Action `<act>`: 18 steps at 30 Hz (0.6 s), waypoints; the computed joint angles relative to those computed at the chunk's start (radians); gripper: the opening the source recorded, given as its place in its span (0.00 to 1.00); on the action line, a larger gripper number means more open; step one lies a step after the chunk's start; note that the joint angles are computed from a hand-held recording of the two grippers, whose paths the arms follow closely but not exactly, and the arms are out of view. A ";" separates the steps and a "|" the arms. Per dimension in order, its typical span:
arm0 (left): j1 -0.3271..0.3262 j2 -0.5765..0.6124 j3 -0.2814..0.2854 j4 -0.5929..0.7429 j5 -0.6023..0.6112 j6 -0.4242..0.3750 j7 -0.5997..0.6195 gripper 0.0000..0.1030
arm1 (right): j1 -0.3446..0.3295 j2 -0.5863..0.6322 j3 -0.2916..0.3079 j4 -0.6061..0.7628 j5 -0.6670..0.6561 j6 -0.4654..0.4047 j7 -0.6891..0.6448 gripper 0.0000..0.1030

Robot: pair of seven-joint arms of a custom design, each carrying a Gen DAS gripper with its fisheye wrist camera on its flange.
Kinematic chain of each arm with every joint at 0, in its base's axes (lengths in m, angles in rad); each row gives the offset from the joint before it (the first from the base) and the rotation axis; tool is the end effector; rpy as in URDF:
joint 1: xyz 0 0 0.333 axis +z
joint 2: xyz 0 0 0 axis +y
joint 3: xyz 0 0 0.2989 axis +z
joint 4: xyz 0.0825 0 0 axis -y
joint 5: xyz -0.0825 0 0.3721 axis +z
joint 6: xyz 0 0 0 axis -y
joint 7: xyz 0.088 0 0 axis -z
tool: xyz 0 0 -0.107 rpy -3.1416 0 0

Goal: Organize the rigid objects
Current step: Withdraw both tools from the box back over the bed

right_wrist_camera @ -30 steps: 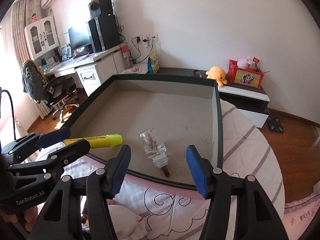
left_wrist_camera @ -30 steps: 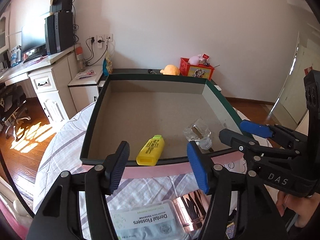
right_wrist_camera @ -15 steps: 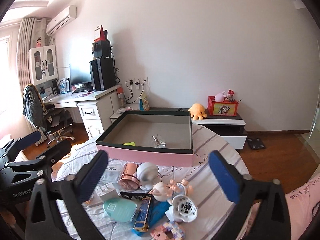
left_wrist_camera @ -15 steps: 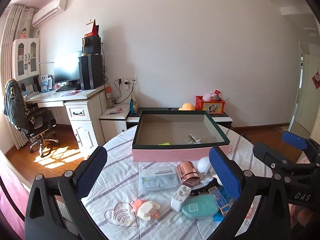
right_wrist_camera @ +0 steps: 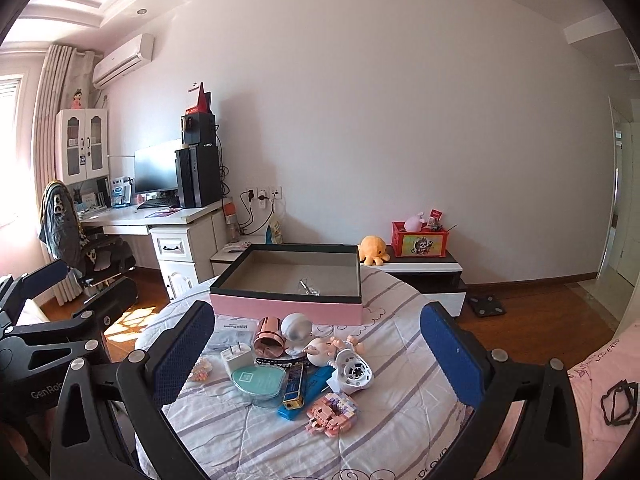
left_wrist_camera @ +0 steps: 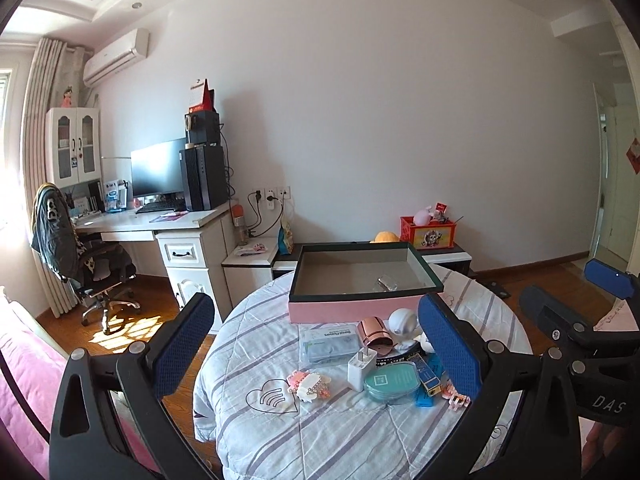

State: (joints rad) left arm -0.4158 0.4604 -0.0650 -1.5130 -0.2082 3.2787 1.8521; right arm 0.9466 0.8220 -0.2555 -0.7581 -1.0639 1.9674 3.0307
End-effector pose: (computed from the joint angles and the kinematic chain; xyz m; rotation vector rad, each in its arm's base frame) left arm 0.6412 -0.2983 0.5489 -1.0538 1.7876 -1.3183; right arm 0.5629 0.5212 0.5422 -1.1499 1.7437 -1.2760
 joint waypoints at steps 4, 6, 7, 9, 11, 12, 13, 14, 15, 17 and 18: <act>0.037 -0.043 -0.045 -0.060 -0.006 0.044 0.015 1.00 | 0.023 -0.003 -0.007 0.009 -0.023 -0.021 -0.004 1.00; 0.034 -0.059 -0.043 -0.081 -0.017 0.063 0.022 1.00 | 0.032 0.000 -0.011 0.018 -0.030 -0.032 -0.008 1.00; 0.044 -0.067 -0.056 -0.095 -0.021 0.074 0.027 1.00 | 0.037 0.000 -0.014 0.019 -0.036 -0.035 -0.008 1.00; 0.051 -0.078 -0.065 -0.110 -0.030 0.090 0.037 1.00 | 0.043 0.003 -0.014 0.027 -0.040 -0.040 -0.013 1.00; 0.064 -0.089 -0.080 -0.127 -0.037 0.107 0.048 1.00 | 0.047 0.014 -0.017 0.046 -0.042 -0.047 -0.020 1.00; 0.067 -0.092 -0.084 -0.132 -0.042 0.112 0.054 1.00 | 0.047 0.019 -0.017 0.056 -0.039 -0.049 -0.024 1.00; 0.073 -0.094 -0.091 -0.134 -0.044 0.115 0.058 1.00 | 0.049 0.022 -0.019 0.062 -0.038 -0.049 -0.027 1.00; 0.078 -0.096 -0.097 -0.138 -0.047 0.119 0.062 1.00 | 0.049 0.029 -0.021 0.073 -0.035 -0.052 -0.033 1.00; 0.079 -0.097 -0.099 -0.139 -0.052 0.121 0.066 1.00 | 0.049 0.037 -0.023 0.086 -0.032 -0.056 -0.038 1.00; 0.087 -0.095 -0.108 -0.138 -0.055 0.123 0.073 1.00 | 0.051 0.046 -0.028 0.099 -0.024 -0.059 -0.044 1.00; 0.086 -0.094 -0.108 -0.137 -0.059 0.121 0.076 1.00 | 0.051 0.048 -0.030 0.103 -0.020 -0.059 -0.047 1.00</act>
State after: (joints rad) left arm -0.3298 0.3660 -0.1725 -1.6504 -0.2672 3.3998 1.9277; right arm 0.9973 0.8704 -0.2851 -0.6547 -1.0835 1.9085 2.9834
